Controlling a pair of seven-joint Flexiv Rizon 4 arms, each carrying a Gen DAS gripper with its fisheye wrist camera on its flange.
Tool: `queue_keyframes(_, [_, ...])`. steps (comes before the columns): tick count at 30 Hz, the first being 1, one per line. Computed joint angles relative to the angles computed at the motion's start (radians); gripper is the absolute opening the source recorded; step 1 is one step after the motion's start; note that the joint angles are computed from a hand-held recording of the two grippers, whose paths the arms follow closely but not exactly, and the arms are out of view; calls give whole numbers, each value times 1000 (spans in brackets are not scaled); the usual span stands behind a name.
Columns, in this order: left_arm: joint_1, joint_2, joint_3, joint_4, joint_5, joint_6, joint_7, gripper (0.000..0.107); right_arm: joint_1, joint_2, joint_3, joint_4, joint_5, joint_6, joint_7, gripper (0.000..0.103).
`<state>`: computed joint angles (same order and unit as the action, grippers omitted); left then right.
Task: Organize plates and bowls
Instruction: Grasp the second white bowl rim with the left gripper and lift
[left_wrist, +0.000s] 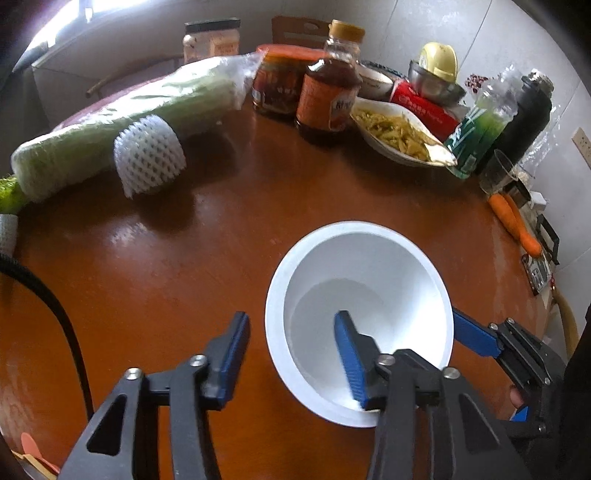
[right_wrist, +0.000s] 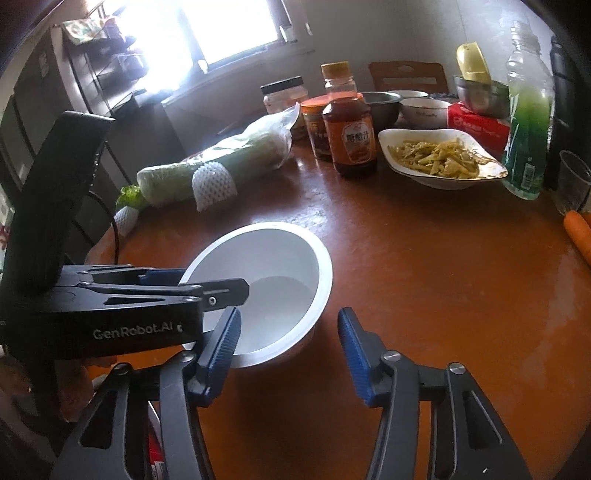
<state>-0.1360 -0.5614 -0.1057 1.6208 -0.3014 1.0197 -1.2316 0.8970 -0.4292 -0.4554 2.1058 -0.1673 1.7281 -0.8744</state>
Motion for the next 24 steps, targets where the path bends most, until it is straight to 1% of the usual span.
queue_keyframes(2, [-12,-2,16,-8,25,-12,-11,34,16,-6,-17,-2,-1,-9,5,52])
queue_keyframes(4, [-10,0,12,-2,30,-7,-3,31,21,-7,-25,-2,-8,-20,10,48])
queue_keyframes(5, [-6,1,4,1,24,-9,4,27,15,-6,-18,-4,-13,-23,11,46])
queue_keyframes(7, [5,6,-15,13,4,-3,30,26,1,-4,-1,-4,-23,-15,11,42])
queue_keyframes(9, [0,12,-15,20,4,6,42,26,3,-1,2,-1,-31,-14,8,42])
queue_keyframes(11, [-8,16,-7,25,13,19,41,26,42,0,-39,9,-34,-18,15,42])
queue_keyframes(13, [-4,18,-11,27,5,14,47,26,29,3,-23,9,-30,-16,18,41])
queue_keyframes(18, [0,42,-23,62,-10,53,78,26,84,12,-80,27,-31,-13,28,41])
queue_keyframes(24, [14,81,-42,111,-58,88,117,26,199,34,-197,59,-18,-8,22,41])
